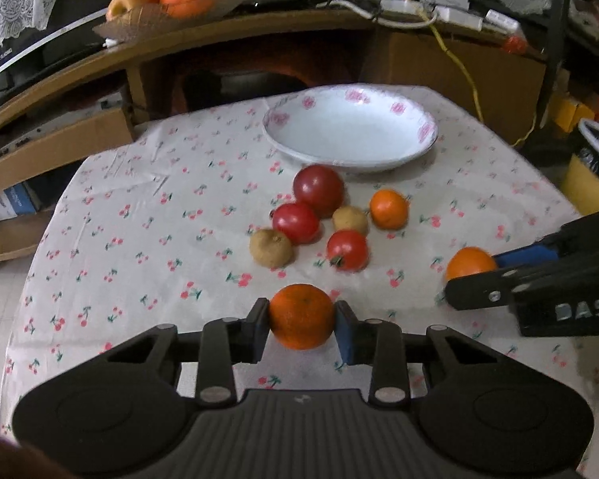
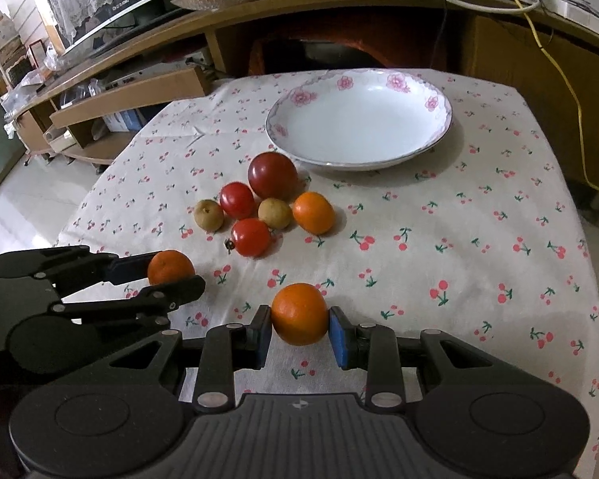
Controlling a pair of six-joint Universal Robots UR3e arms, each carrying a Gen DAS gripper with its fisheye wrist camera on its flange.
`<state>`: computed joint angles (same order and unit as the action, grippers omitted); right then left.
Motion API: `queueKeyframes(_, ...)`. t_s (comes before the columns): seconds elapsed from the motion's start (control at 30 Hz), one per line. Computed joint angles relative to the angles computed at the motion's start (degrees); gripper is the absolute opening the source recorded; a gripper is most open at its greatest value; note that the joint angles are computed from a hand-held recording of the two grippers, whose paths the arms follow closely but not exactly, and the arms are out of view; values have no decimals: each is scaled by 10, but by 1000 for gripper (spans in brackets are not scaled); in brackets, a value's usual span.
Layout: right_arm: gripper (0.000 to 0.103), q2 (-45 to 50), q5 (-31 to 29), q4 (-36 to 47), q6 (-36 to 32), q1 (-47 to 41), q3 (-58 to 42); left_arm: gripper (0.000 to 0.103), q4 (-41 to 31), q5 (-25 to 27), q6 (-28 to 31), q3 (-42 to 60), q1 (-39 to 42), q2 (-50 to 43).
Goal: Organize fruits
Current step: 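Carry both oranges into the white bowl and open both grippers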
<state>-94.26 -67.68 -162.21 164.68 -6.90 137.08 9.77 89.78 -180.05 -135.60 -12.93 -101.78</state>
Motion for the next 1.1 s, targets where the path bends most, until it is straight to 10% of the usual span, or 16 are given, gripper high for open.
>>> queueKeyframes(1.1,31,270,-59,-58,55,29,-294,38,-145,-43,25,379,17,-210)
